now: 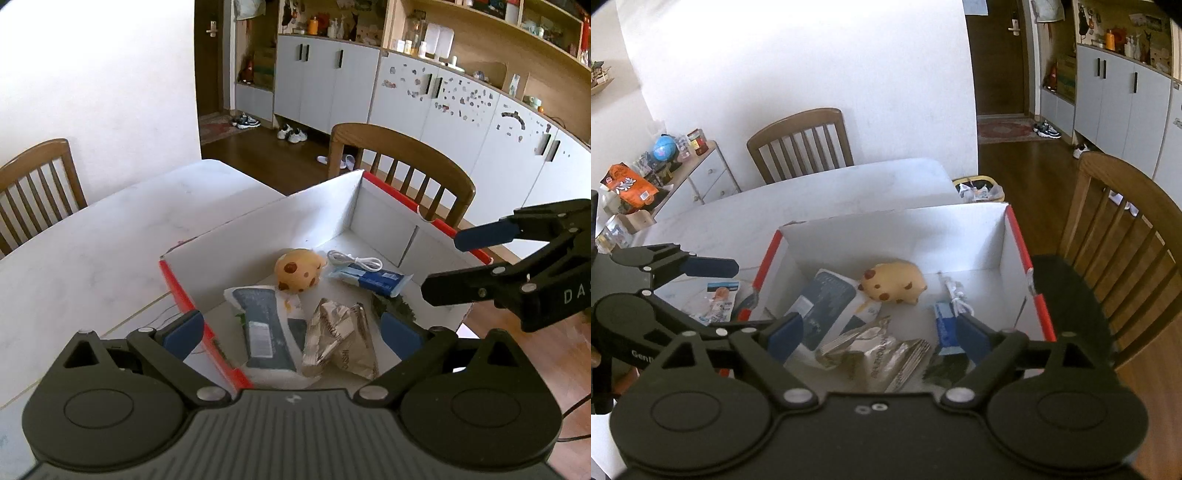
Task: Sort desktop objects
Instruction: 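Withdraw both grippers up out of the shoebox, then move both open grippers back over the table mat toward the remaining packets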
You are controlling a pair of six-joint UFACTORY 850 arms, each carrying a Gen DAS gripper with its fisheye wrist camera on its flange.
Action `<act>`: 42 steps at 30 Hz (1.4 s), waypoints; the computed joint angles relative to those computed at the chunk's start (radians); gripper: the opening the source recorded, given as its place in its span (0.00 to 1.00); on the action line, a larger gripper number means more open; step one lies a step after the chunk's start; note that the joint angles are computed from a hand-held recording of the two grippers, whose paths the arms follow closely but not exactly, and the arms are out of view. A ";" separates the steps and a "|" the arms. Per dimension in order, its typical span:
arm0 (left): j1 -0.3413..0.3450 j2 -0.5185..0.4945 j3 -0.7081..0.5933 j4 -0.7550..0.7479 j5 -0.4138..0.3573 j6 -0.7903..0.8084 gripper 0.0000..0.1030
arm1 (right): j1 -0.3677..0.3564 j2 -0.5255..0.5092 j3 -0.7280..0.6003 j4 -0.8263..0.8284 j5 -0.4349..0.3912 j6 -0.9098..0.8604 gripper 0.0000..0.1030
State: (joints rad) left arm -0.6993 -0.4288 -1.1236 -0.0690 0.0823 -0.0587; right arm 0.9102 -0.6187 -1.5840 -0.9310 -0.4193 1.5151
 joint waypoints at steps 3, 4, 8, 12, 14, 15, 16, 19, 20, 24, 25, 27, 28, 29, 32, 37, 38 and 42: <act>0.011 0.026 0.035 0.123 0.021 -0.120 0.99 | 0.015 -0.007 -0.013 -0.006 -0.018 0.017 0.87; 0.015 0.034 0.045 0.146 0.026 -0.142 0.99 | 0.020 -0.010 -0.019 -0.007 -0.025 0.022 0.87; 0.032 0.070 0.092 0.249 0.054 -0.239 1.00 | 0.043 -0.021 -0.041 -0.021 -0.059 0.052 0.87; 0.050 0.107 0.140 0.308 0.082 -0.286 1.00 | 0.068 -0.040 -0.075 -0.020 -0.094 0.070 0.87; 0.058 0.126 0.164 0.328 0.094 -0.300 1.00 | 0.080 -0.054 -0.098 -0.009 -0.113 0.065 0.87; 0.062 0.137 0.177 0.332 0.099 -0.298 1.00 | 0.087 -0.063 -0.112 -0.005 -0.123 0.061 0.87; 0.066 0.146 0.189 0.333 0.104 -0.296 1.00 | 0.093 -0.071 -0.124 -0.003 -0.130 0.058 0.87; 0.084 0.176 0.226 0.363 0.119 -0.315 1.00 | 0.112 -0.095 -0.162 0.005 -0.150 0.052 0.87; 0.091 0.187 0.240 0.376 0.124 -0.326 1.00 | 0.117 -0.103 -0.175 0.007 -0.156 0.052 0.87; 0.114 0.227 0.286 0.383 0.136 -0.332 1.00 | 0.137 -0.138 -0.229 0.019 -0.176 0.051 0.87; 0.122 0.236 0.297 0.404 0.139 -0.350 1.00 | 0.142 -0.148 -0.245 0.023 -0.182 0.047 0.87; 0.133 0.252 0.315 0.406 0.144 -0.347 1.00 | 0.151 -0.171 -0.282 0.036 -0.194 0.035 0.87; 0.139 0.260 0.325 0.409 0.148 -0.349 1.00 | 0.156 -0.181 -0.298 0.042 -0.199 0.029 0.87; 0.147 0.268 0.335 0.434 0.152 -0.372 1.00 | 0.160 -0.192 -0.314 0.048 -0.206 0.023 0.87; 0.174 0.290 0.362 0.486 0.165 -0.424 1.00 | 0.171 -0.223 -0.363 0.067 -0.222 0.003 0.87; 0.219 0.326 0.405 0.531 0.189 -0.462 1.00 | 0.185 -0.286 -0.463 0.104 -0.254 -0.040 0.87; 0.229 0.332 0.412 0.554 0.193 -0.482 1.00 | 0.187 -0.301 -0.487 0.115 -0.262 -0.052 0.87; 0.263 0.351 0.440 0.602 0.206 -0.523 1.00 | 0.196 -0.354 -0.574 0.150 -0.280 -0.088 0.87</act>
